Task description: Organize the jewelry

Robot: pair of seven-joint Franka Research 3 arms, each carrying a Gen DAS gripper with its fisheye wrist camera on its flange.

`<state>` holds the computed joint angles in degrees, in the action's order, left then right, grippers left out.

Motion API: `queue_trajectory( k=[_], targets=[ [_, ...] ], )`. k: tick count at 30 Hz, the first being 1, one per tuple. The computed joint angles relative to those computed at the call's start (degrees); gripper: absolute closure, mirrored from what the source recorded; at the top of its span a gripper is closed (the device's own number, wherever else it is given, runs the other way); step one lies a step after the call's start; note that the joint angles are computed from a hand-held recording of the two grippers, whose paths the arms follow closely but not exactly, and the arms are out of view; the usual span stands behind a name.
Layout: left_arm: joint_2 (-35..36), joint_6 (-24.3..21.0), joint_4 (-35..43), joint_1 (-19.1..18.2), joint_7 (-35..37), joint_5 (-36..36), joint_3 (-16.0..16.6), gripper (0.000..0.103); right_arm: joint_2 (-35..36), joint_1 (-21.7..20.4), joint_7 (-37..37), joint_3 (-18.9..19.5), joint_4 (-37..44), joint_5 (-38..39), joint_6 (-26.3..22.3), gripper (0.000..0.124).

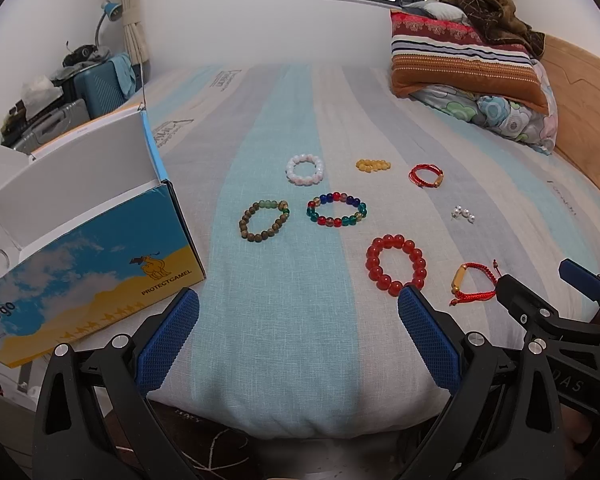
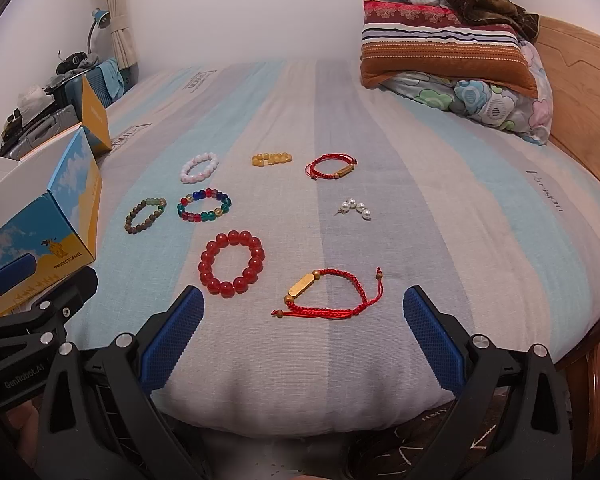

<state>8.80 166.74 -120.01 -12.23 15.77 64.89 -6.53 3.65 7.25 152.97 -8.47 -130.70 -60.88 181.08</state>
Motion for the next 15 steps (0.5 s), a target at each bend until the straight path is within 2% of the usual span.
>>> queue_trajectory(
  k=[15],
  targets=[
    [-0.06,-0.1,0.07,0.02,-0.13,0.22,0.14,0.006,-0.05,0.02,-1.45,0.01,-0.3,1.52,0.13,0.028]
  ],
)
